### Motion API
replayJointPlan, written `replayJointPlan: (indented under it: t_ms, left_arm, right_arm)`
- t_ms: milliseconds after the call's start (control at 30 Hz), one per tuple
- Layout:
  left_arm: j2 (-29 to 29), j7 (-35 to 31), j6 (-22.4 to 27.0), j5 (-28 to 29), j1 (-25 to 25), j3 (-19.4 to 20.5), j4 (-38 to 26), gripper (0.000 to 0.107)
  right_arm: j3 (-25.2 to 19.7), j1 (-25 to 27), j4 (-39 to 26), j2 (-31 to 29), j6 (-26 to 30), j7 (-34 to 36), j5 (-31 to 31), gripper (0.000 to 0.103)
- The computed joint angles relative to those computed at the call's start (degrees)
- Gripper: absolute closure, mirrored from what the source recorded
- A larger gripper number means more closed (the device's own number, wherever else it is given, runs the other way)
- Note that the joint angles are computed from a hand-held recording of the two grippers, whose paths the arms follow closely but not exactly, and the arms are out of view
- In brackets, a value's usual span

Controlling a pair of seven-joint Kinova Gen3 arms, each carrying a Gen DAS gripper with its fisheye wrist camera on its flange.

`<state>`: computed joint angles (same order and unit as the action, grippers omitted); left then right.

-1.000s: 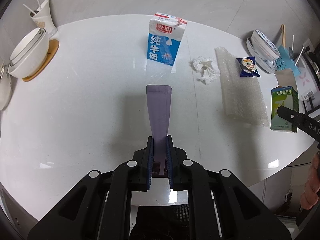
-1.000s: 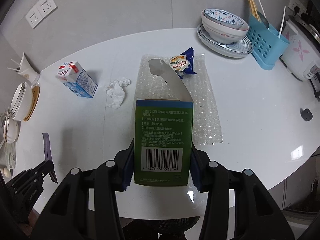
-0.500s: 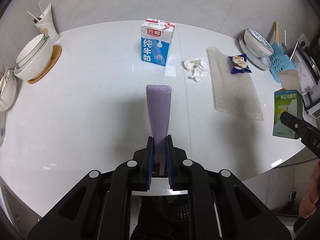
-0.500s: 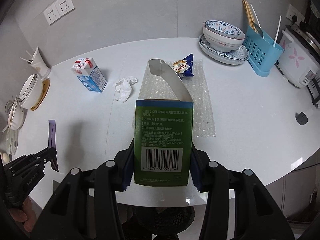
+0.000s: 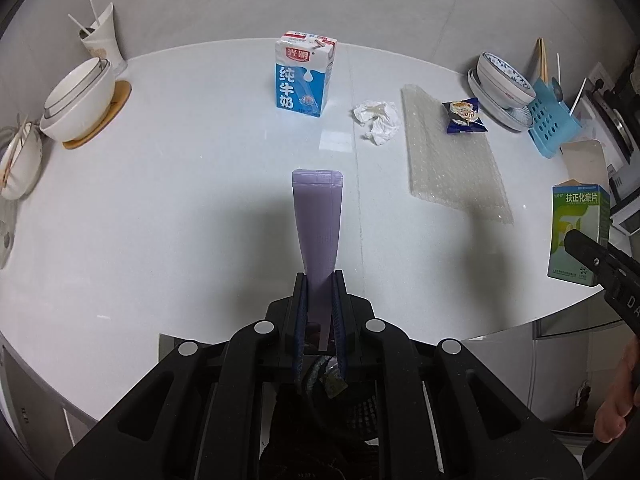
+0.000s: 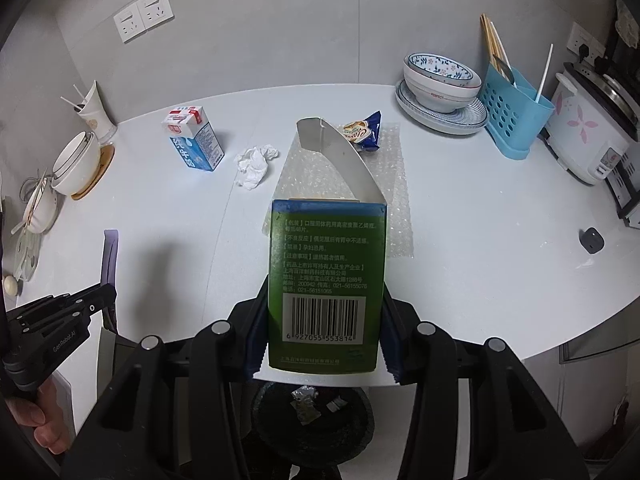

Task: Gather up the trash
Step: 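Carry the purple strip and green box down over the trash bin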

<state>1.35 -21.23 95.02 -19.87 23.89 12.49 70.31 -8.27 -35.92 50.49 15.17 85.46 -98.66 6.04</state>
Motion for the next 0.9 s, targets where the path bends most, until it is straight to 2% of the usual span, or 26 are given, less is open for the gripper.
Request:
replayJointPlan:
  t_ms: [900]
  left_arm:
    - [4.5,12.4,3.8,-5.1,12.6,2.6,-3.2,0.097]
  right_arm:
    - [-1.5,9.0,16.2,-11.2,-4.7,7.4,-5.6,0.059]
